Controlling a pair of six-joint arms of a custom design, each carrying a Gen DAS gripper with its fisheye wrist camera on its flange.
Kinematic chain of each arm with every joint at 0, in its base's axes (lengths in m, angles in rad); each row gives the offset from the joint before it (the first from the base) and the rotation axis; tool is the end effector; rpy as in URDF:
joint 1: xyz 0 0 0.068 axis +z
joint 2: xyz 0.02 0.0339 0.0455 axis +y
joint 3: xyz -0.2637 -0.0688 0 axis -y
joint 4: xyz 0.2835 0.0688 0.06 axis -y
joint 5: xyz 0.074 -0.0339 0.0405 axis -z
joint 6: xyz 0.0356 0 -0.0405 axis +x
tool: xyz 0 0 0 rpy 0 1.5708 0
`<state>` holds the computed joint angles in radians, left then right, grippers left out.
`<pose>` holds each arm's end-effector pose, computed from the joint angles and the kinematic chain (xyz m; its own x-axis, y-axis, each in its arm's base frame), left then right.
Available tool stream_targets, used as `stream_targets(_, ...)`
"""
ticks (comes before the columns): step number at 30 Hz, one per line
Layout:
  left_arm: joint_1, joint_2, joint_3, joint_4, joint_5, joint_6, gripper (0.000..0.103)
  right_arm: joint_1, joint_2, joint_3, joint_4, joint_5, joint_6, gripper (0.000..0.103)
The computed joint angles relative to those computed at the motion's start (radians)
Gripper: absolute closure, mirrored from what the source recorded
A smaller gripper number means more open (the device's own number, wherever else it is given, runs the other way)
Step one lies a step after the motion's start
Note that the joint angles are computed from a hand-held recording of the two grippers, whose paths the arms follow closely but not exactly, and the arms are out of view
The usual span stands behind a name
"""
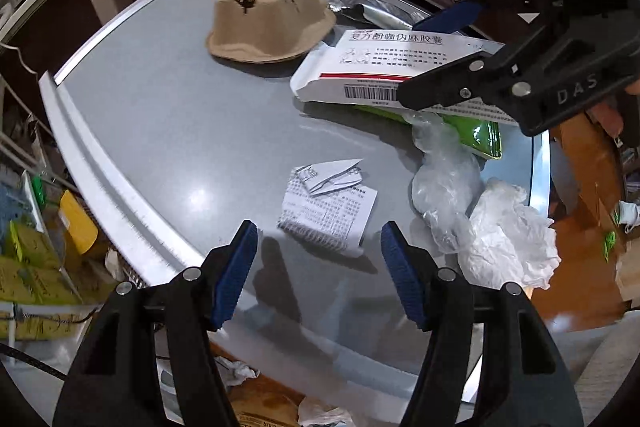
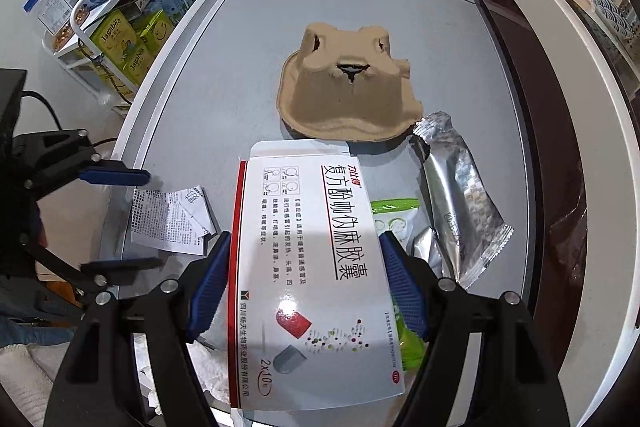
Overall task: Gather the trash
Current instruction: 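Grasp the white medicine box with the right tool while the left grasps the white receipt, then carry the receipt and the medicine box toward the black trash bin with both tools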
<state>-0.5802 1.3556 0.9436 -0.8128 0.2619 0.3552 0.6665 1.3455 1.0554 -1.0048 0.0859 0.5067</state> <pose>0.2327 -0.1635 0.2106 -0.5280 0.7477 -0.4027 0.8389 0.5329 -0.1104 0.2218 0.1705 0.2416 -0.9512 -0.1331 -0.2782 -0.1555 0.9860 0.0600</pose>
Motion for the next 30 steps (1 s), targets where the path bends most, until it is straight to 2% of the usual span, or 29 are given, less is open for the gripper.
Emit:
stream_targets(1, 0.001, 0.013, 0.004, 0.007, 0.005, -0.001, 0.045, -0.001, 0.0, -0.001, 0.002, -0.002, 0.0, 0.031)
stream_targets(2, 0.002, 0.027, 0.011, 0.004, 0.01, -0.001, 0.064, -0.001, -0.001, -0.001, 0.003, -0.001, 0.002, 0.031)
stream_targets(3, 0.008, 0.047, 0.023, -0.005, 0.014, -0.002, 0.066, -0.001, -0.004, -0.003, 0.004, 0.0, 0.004, 0.031)
stream_targets(14, 0.104, 0.026, 0.058, -0.066, 0.129, -0.046, 0.066, -0.035, -0.082, -0.048, 0.031, -0.062, 0.053, 0.032)
stream_targets(20, 0.099, -0.045, 0.048, -0.085, 0.144, -0.091, 0.066, -0.033, -0.146, -0.077, 0.022, -0.076, 0.095, 0.032)
stream_targets(25, 0.084, -0.08, 0.065, -0.086, 0.143, -0.157, 0.066, -0.018, -0.241, -0.086, -0.01, -0.035, 0.158, 0.032)
stream_targets(30, 0.054, -0.131, 0.085, -0.063, 0.13, -0.255, 0.066, 0.032, -0.361, -0.067, -0.061, 0.064, 0.249, 0.032)
